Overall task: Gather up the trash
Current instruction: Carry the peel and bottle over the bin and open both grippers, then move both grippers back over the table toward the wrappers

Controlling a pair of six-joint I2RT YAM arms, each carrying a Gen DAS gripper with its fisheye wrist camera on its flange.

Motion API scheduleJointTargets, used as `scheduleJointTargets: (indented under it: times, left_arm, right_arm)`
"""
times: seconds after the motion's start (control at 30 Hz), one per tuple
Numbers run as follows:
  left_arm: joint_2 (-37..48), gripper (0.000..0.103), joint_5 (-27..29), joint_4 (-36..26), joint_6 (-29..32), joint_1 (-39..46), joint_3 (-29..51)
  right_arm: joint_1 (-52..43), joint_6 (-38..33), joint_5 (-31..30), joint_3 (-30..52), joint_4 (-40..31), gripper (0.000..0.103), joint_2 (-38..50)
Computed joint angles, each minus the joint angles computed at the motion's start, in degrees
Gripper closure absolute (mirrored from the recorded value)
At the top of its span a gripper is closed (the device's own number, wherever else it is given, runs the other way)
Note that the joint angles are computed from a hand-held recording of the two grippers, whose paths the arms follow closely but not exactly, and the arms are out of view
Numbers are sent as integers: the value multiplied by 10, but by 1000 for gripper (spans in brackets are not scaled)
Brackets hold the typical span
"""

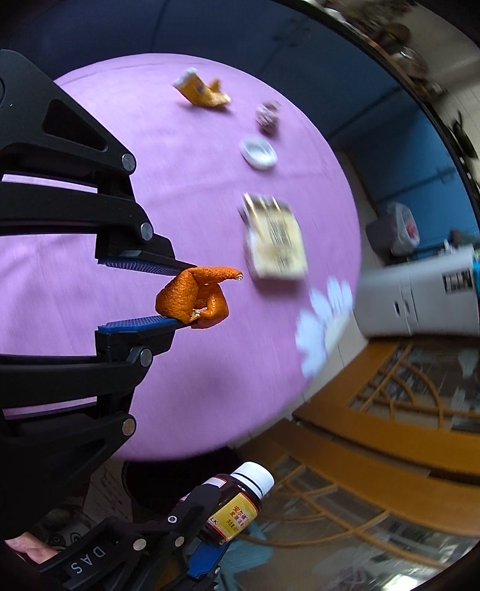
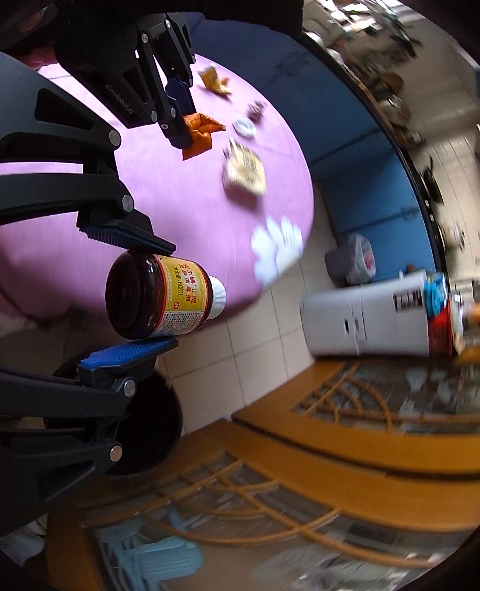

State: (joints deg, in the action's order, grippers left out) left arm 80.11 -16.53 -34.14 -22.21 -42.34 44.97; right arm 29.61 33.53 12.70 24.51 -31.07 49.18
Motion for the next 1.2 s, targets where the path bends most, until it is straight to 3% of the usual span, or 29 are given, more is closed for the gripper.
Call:
scheduleJointTargets:
  times: [0.1, 0.3, 0.5, 0.73, 0.8, 0.83, 0.87, 0.9, 0.93, 1.0, 1.2]
  left_arm:
    - [67, 81, -7, 5, -14, -47, 53]
    - [182, 80, 10, 9, -21, -112, 163]
    - [279, 78, 43, 13, -18, -143, 271]
    - [386, 78, 44, -26, -13, -167, 392]
    - [412, 73, 48, -39, -13, -169, 419]
    - [420, 66, 51, -43, -13, -169, 427]
    - [428, 44, 53, -46, -13, -170, 435]
    - [435, 27, 50, -48, -15, -171, 441]
    - [427, 5, 44, -32, -18, -172, 429]
    - [407, 5, 21, 4, -16, -178, 401]
    - [419, 5, 20, -17, -13, -176, 416]
  right_arm:
    - [-106, -59, -47, -28, -21, 59, -61]
    - [-307, -180, -138, -64, -20, 59, -95]
    - [-497, -297, -231, -88, 24, 59, -45]
    - [-602, -370, -285, -99, 96, 59, 63]
    - [-612, -376, -291, -95, 108, 59, 86]
    - [-618, -381, -293, -96, 115, 58, 95]
    - [-619, -384, -292, -97, 120, 56, 100]
    - [-622, -390, -293, -98, 125, 37, 108]
    - [-626, -395, -296, -100, 130, 28, 108]
    - [-630, -399, -292, -105, 136, 28, 108]
    - [-638, -405, -295, -106, 143, 28, 124]
